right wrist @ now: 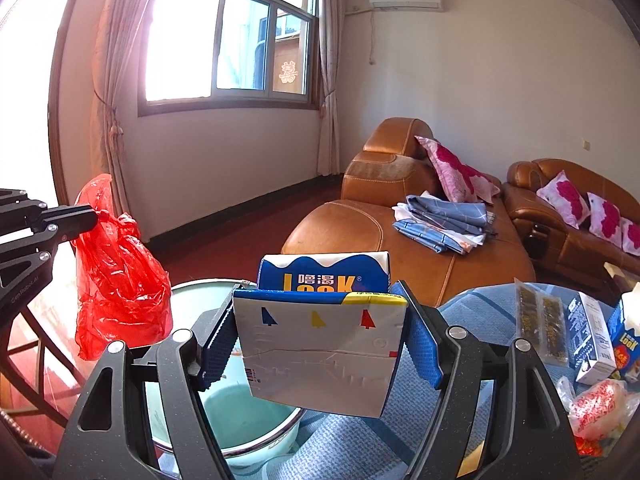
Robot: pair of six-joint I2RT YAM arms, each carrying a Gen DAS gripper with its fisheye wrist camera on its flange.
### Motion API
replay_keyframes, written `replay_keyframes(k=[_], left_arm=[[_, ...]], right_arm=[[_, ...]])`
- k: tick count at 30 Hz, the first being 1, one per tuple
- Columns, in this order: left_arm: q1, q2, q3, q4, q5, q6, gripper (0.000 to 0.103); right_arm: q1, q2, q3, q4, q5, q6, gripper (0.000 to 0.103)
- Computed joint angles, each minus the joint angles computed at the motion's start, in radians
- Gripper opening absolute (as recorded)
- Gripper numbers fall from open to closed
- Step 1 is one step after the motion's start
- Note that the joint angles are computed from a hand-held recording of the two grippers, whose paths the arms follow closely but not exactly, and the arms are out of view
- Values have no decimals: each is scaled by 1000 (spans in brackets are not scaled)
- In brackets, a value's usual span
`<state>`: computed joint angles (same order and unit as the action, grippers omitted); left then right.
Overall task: Collect trash
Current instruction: 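Carry the red bag and the tissue box over the light-blue basin with both tools, then open the left tool to drop the red bag while the right tool drops the box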
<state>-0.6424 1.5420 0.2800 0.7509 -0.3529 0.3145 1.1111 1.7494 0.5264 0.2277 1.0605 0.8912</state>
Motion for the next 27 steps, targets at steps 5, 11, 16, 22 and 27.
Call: replay_keyframes(k=[5,11,16,22,27], left_arm=[[-6,4,0,-1,-1,-3,3],[-1,-2,4,-14,8,0,3],[-4,6,2,-11,13,-5,3],[3,9,9,-18,23,-2,3],[2,10,9,-18,22,-3,3]], right_arm=[[-4,9,-5,19,-7,-9,73],[-8,17,-2,28,-11,-15,73],[-12,23,-5,77,-19,-70,73],[-8,37,3,91,-22,-94,73],[-6,40,6,90,-21,-92,73]])
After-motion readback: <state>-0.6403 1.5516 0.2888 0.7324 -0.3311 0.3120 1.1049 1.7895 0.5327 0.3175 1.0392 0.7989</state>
